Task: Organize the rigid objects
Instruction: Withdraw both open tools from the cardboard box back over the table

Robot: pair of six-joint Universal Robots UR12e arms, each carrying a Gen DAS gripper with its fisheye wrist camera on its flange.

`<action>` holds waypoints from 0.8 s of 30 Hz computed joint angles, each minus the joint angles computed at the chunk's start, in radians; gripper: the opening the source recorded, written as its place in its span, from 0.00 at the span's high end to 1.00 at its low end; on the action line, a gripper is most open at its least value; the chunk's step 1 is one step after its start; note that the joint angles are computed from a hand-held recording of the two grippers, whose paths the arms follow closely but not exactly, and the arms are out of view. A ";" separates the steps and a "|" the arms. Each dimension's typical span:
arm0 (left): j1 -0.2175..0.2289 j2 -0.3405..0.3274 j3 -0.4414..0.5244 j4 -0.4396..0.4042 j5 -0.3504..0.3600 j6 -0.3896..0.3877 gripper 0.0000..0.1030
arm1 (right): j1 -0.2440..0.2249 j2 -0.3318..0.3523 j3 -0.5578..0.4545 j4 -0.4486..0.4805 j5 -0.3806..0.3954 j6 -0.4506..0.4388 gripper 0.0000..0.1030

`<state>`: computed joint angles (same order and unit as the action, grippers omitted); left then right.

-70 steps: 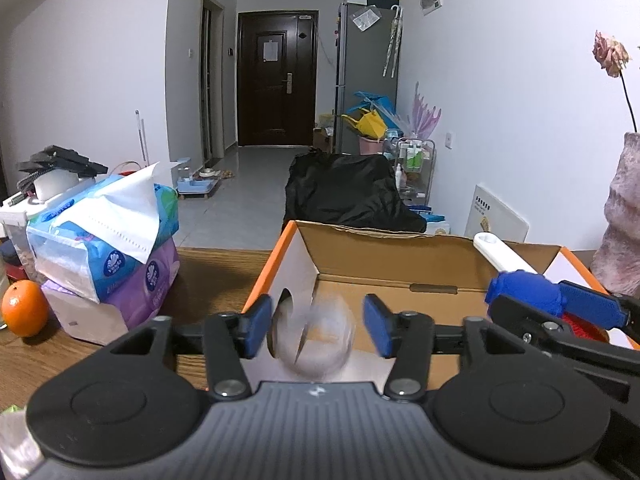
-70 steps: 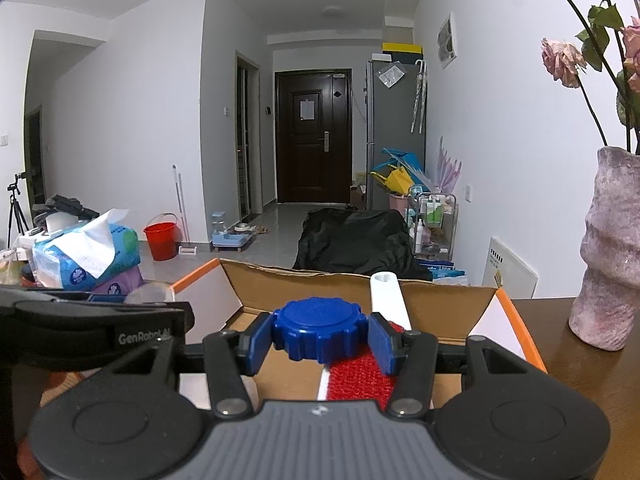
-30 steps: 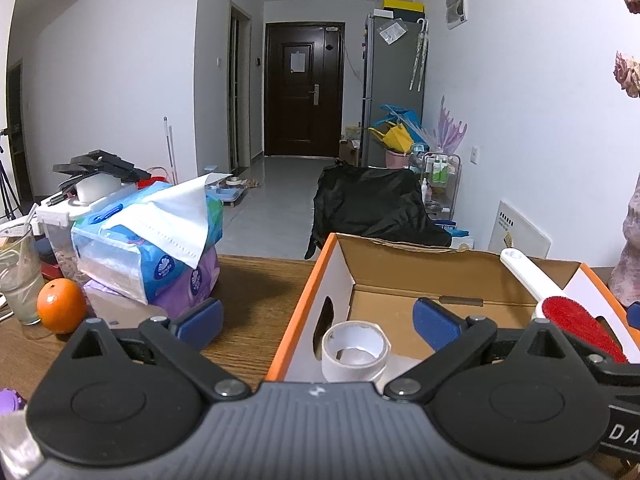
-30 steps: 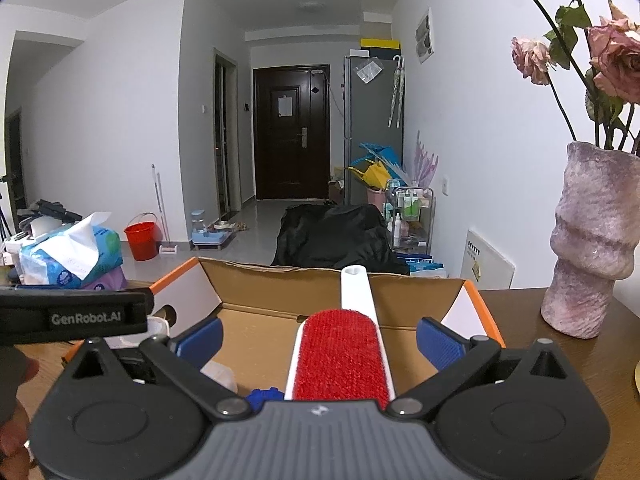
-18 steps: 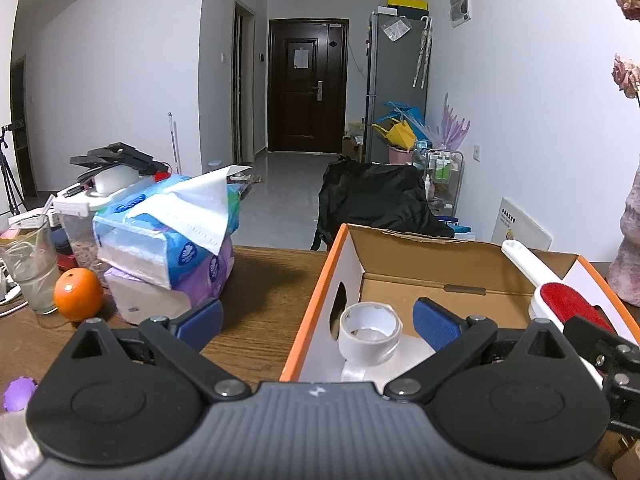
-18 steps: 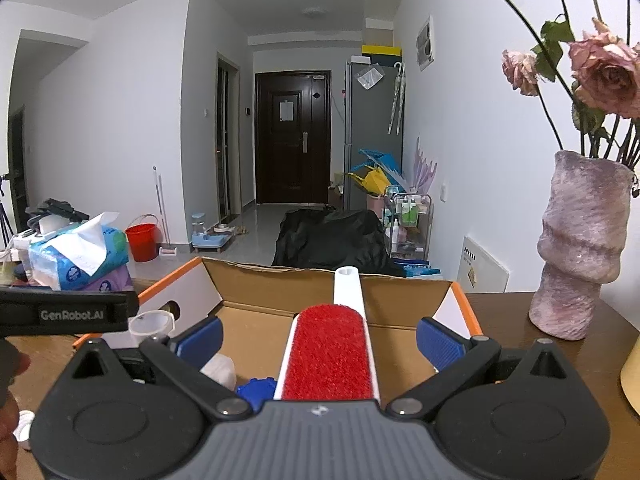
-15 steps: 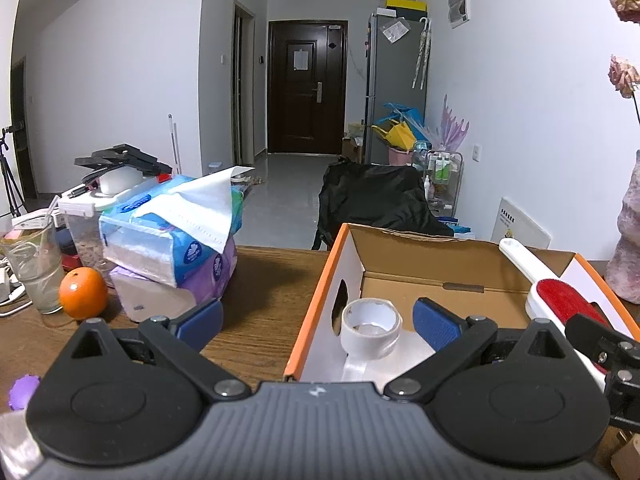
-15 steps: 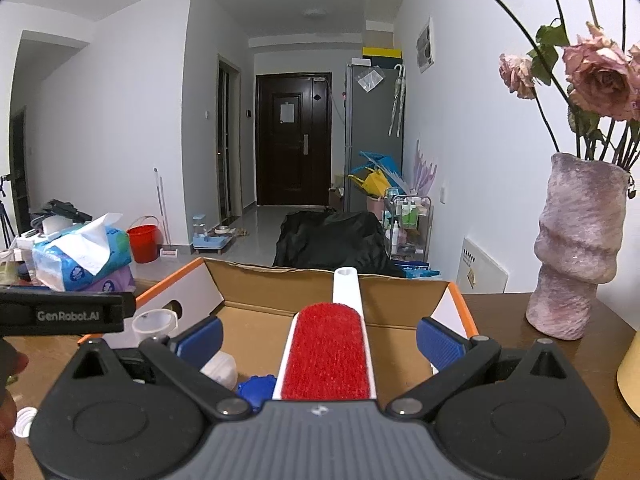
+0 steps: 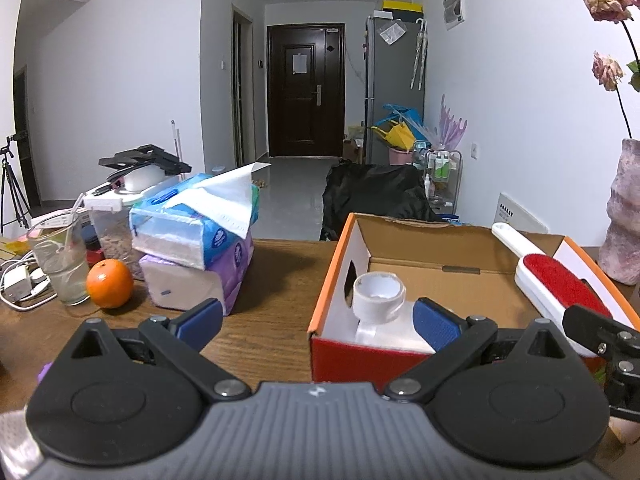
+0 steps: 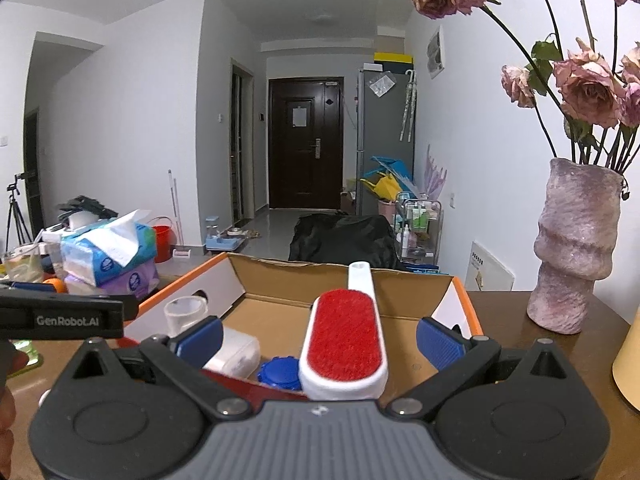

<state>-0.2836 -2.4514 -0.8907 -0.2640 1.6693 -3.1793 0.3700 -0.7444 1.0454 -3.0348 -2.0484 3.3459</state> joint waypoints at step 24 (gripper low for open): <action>0.021 0.152 -0.274 0.076 0.022 0.011 0.00 | 0.037 -0.077 0.151 -0.058 0.030 -0.001 0.00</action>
<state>-0.2625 -2.2994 -1.1652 -0.1885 1.6913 -3.1681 0.4068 -0.8219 1.1967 -3.0931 -2.0184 3.3445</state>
